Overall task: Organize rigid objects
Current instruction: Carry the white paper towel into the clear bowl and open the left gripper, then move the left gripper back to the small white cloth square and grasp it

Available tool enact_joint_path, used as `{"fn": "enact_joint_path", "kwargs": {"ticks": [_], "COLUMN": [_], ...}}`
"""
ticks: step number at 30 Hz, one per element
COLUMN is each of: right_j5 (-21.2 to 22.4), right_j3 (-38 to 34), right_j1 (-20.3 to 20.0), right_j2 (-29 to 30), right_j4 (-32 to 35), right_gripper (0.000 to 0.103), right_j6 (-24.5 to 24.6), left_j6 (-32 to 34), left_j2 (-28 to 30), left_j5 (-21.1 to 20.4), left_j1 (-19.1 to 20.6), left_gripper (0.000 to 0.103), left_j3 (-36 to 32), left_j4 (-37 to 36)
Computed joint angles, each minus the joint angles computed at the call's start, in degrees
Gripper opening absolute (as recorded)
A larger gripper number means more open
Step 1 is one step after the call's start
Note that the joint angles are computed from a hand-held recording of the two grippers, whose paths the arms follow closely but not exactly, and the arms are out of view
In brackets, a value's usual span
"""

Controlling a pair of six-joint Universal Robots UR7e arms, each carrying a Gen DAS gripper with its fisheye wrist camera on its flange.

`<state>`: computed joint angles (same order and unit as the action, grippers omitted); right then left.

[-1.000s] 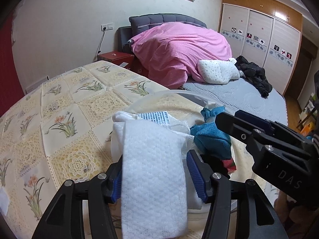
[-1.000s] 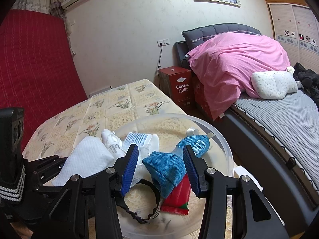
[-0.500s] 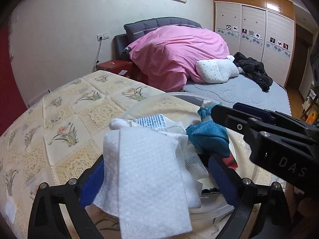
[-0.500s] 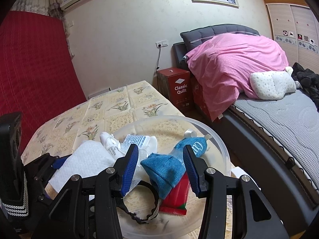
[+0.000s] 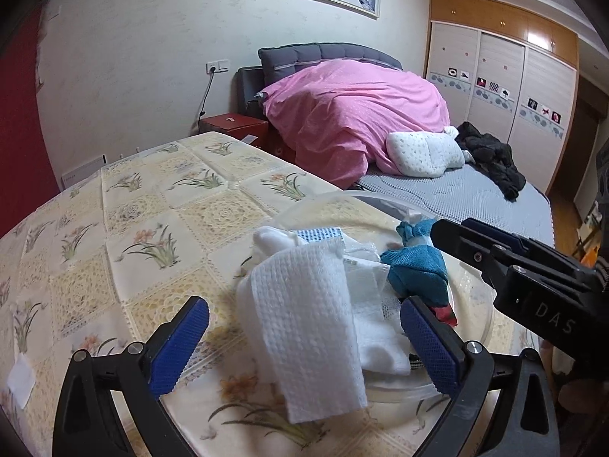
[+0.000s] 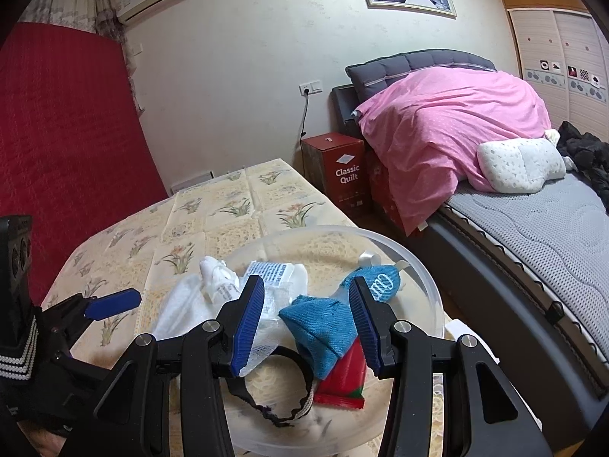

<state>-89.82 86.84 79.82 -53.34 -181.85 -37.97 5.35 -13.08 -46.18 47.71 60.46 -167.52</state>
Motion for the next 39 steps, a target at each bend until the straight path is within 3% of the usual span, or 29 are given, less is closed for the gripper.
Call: {"fn": "enact_joint_path", "kwargs": {"ticks": [5,9,21,26,33,39], "right_j5": [0.5,2.0,0.4,-3.6,-14.9,-17.1], "right_j3": [0.0,-0.8,-1.7,-4.0,-7.6,-7.9], "right_j1": [0.7,1.1,2.4,3.2,4.3,4.7], "right_j2": [-0.1,-0.2,1.8,4.5,8.7,9.2], "right_j4": [0.9,5.7,9.0,9.9,8.2,7.4], "right_gripper": [0.048,0.052,0.057,0.057,0.057,0.058], "right_j6": [-0.8,-2.5,-7.8,-9.7,-11.3,-12.3], "left_j6": [-1.6,-4.0,-7.9,-10.3,-12.0,-18.1], "left_j2": [-1.2,-3.0,-8.9,-10.9,-14.4,-18.6], "left_j5": [-2.1,-2.4,3.2,7.3,14.6,20.4], "left_j1": [0.6,0.9,0.7,1.1,2.1,3.6], "left_gripper": [0.103,0.103,0.103,0.103,0.103,0.103], "left_j3": [1.4,4.1,13.9,17.1,21.8,26.3], "left_j4": [0.2,0.0,-6.2,-7.4,-7.9,-6.9]}}
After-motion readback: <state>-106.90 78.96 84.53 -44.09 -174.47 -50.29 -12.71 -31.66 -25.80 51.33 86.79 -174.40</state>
